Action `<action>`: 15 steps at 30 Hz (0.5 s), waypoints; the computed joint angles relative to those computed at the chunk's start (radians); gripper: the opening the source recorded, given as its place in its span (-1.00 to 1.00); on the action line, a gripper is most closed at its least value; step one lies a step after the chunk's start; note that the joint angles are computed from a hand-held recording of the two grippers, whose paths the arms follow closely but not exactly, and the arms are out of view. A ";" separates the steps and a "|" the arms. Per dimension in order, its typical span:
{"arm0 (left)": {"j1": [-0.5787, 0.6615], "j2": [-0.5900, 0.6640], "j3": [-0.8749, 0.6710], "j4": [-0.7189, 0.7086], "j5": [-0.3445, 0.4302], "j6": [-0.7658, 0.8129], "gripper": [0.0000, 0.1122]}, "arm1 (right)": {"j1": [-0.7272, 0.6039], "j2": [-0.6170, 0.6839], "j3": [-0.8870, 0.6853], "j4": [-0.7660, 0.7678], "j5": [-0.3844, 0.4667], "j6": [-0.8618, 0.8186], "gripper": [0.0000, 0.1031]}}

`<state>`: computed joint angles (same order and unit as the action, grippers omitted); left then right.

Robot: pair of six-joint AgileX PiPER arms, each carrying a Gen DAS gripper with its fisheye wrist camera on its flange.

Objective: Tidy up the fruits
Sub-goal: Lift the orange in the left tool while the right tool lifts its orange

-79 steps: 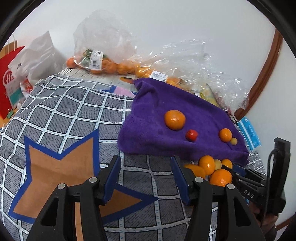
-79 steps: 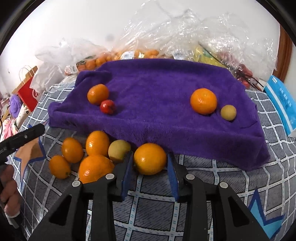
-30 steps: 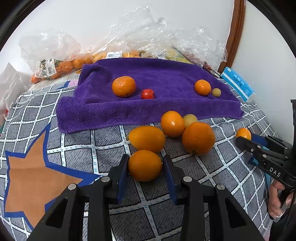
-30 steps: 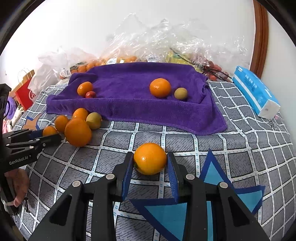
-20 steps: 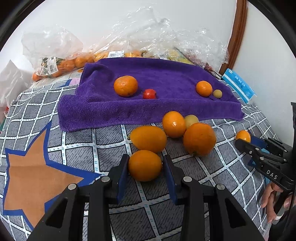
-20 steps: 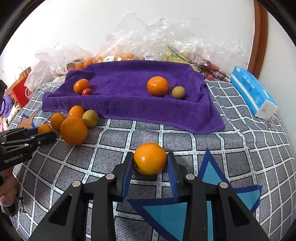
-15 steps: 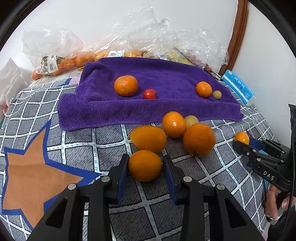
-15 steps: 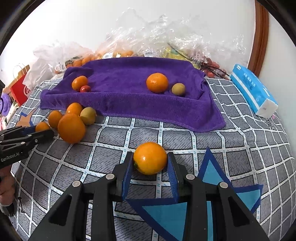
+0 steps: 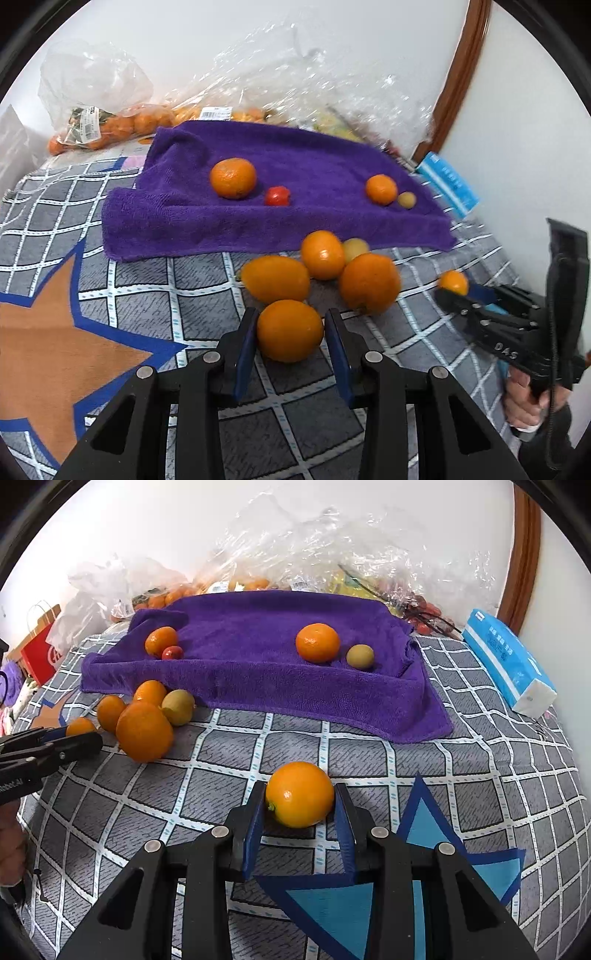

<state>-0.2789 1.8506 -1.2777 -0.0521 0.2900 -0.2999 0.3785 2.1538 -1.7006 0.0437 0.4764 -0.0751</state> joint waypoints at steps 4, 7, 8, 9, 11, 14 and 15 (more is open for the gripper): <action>-0.002 -0.015 0.024 -0.042 -0.035 0.044 -0.38 | -0.003 -0.026 0.043 0.045 -0.045 -0.052 -0.31; -0.005 -0.019 0.029 -0.028 -0.043 0.034 -0.38 | -0.012 -0.043 0.070 0.096 -0.073 -0.098 -0.31; -0.007 -0.016 0.023 0.012 -0.036 -0.008 -0.38 | -0.016 -0.047 0.076 0.117 -0.078 -0.115 -0.31; -0.009 -0.014 0.019 0.056 -0.029 -0.056 -0.38 | -0.018 -0.050 0.078 0.126 -0.076 -0.123 -0.31; -0.017 -0.021 0.024 0.168 -0.022 -0.181 -0.38 | -0.016 -0.053 0.077 0.123 -0.061 -0.124 -0.31; -0.033 -0.044 0.039 0.259 -0.012 -0.275 -0.38 | -0.010 -0.074 0.092 0.109 -0.050 -0.117 -0.31; -0.039 -0.058 0.050 0.273 -0.017 -0.288 -0.38 | -0.008 -0.087 0.101 0.110 -0.055 -0.122 -0.31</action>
<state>-0.3177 1.7924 -1.2281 0.2210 0.2729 -0.5878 0.3703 2.0672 -1.5997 0.1535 0.4214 -0.1969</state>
